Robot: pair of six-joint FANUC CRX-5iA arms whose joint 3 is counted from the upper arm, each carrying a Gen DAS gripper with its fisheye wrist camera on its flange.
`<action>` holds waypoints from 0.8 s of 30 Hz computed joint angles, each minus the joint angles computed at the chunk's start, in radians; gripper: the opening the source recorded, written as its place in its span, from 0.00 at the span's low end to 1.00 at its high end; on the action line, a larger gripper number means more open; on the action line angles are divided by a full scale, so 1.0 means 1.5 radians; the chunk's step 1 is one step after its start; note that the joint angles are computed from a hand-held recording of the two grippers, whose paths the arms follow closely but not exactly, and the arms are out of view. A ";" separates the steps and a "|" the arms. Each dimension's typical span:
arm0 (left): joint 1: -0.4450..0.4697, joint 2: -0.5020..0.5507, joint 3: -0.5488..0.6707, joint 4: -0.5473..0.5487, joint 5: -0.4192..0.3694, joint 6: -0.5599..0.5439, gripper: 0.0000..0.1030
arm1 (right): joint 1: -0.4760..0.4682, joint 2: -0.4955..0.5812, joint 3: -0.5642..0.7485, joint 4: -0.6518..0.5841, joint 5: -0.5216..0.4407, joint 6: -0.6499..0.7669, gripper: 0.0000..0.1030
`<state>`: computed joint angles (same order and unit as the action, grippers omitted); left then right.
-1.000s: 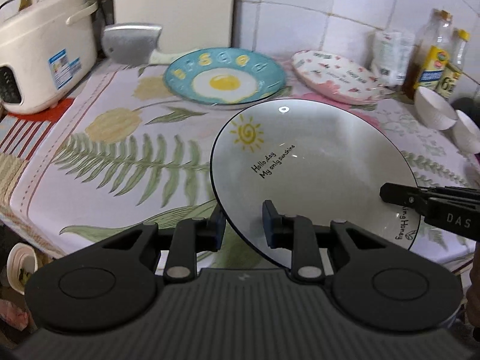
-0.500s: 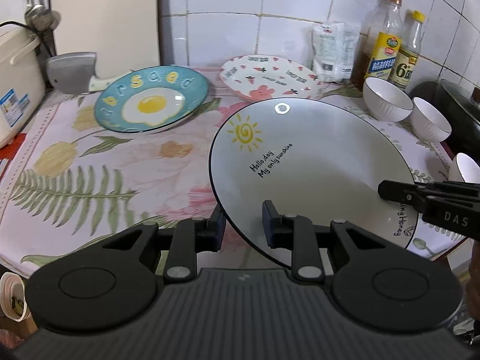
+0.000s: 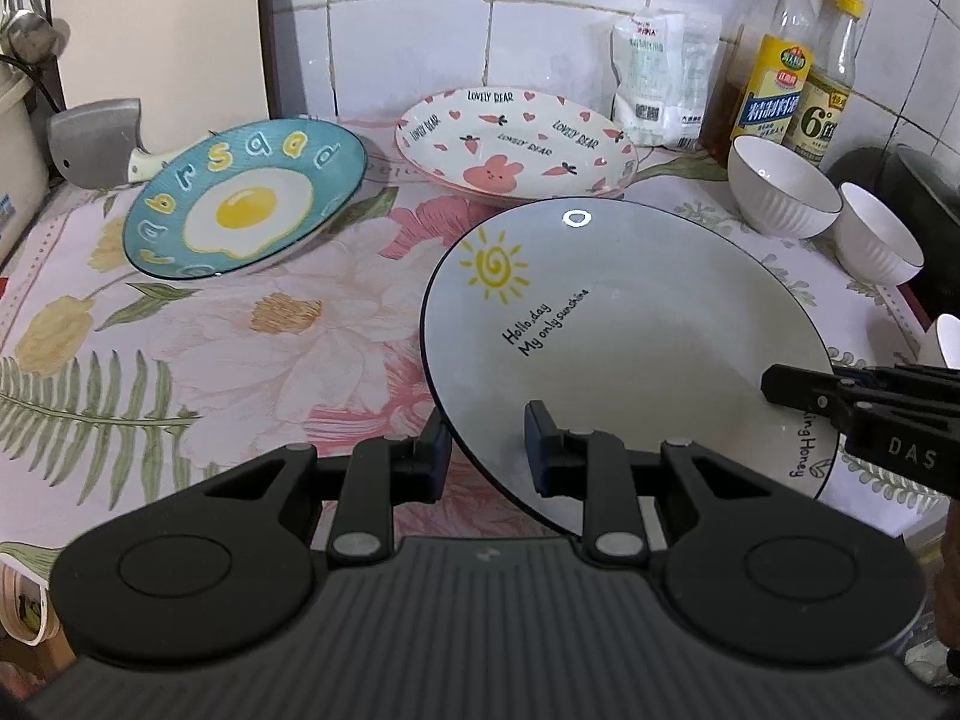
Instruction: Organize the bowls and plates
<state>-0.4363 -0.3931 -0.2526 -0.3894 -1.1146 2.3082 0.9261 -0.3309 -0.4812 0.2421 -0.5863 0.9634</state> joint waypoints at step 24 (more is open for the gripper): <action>0.075 -0.016 -0.036 0.114 0.008 -0.050 0.23 | 0.028 0.008 -0.024 0.095 -0.035 -0.064 0.27</action>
